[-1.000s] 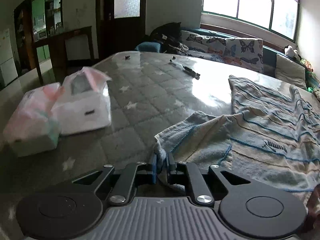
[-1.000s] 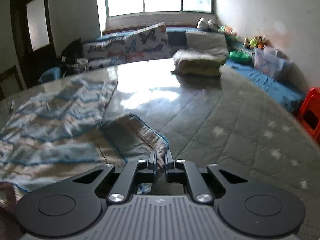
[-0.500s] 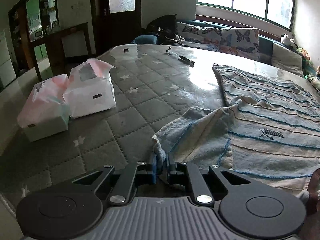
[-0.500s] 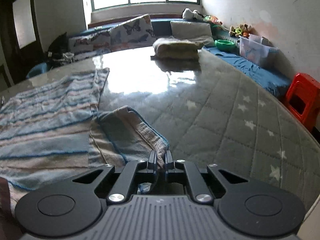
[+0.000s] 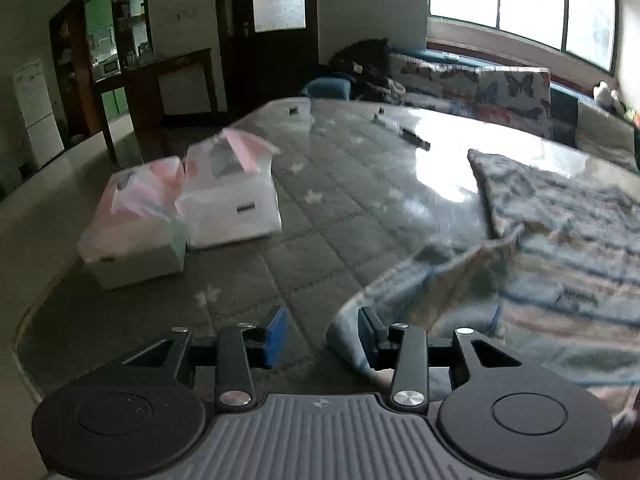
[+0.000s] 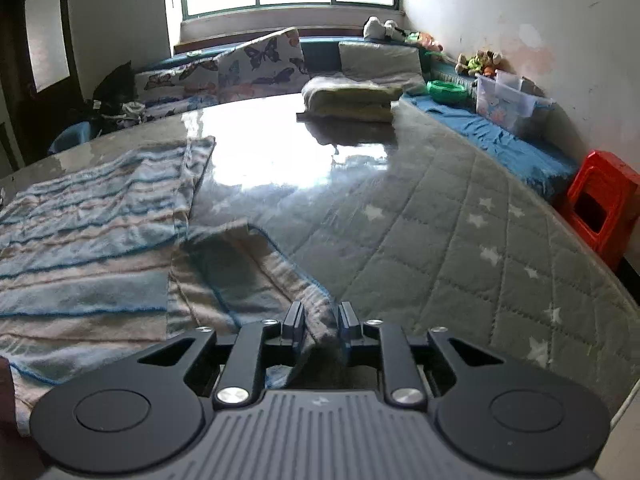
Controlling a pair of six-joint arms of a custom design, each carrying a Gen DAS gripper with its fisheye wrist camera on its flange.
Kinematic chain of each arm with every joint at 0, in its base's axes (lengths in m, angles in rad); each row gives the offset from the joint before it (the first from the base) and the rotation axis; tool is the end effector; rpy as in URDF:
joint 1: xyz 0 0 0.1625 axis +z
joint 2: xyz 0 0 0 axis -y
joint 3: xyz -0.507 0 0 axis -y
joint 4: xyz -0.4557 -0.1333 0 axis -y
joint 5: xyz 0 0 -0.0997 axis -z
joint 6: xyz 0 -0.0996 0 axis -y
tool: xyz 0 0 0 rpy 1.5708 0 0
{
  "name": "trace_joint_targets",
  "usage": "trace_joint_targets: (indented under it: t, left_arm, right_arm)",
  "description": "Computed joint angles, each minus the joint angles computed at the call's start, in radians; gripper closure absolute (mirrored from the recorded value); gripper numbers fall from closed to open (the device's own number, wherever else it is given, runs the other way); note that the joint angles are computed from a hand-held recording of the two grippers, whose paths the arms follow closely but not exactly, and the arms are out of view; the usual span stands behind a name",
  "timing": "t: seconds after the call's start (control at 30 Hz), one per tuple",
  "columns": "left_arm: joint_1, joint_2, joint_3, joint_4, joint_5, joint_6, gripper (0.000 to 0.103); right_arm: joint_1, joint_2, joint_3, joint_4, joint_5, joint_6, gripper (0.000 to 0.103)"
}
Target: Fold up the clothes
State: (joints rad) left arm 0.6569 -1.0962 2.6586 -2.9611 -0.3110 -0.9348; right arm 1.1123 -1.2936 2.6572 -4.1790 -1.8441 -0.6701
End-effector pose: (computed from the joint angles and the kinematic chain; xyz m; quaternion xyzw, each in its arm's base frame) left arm -0.1208 -0.3813 0.1107 0.0422 0.8056 -0.4266 0.4089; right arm -0.0618 -0.3657 0.2679 0.0060 -0.8088 0.4287 0.4024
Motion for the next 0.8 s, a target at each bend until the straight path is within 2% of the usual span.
trace_joint_targets:
  t: [0.1,0.17,0.3,0.37,0.5,0.57,0.67,0.8]
  left_arm:
    - [-0.001,0.065,-0.012,-0.222,-0.012,0.173,0.060]
    - [0.003,0.122,-0.032,-0.380,-0.049,0.315,0.060]
    - [0.005,0.197,-0.070,-0.553,-0.124,0.498,0.060]
    - [0.009,0.222,-0.088,-0.587,-0.159,0.544,0.060]
    - [0.026,0.263,-0.125,-0.608,-0.210,0.603,0.060]
    - [0.038,0.276,-0.144,-0.609,-0.232,0.621,0.060]
    - [0.052,0.294,-0.161,-0.623,-0.262,0.652,0.060]
    - [0.064,0.314,-0.184,-0.644,-0.292,0.692,0.058]
  right_arm:
    - [0.024,-0.010,0.000,0.018,0.017,-0.025,0.083]
    - [0.042,-0.018,0.001,0.044,0.036,-0.046,0.082]
    - [0.084,-0.020,0.006,0.096,0.076,-0.108,0.079]
    - [0.103,-0.021,0.008,0.136,0.096,-0.130,0.079]
    - [0.132,-0.066,0.011,0.342,0.169,-0.165,0.072]
    - [0.152,-0.069,0.010,0.434,0.194,-0.201,0.071]
    - [0.188,-0.037,0.014,0.486,0.207,-0.289,0.068]
    - [0.231,0.028,0.014,0.470,0.185,-0.358,0.067]
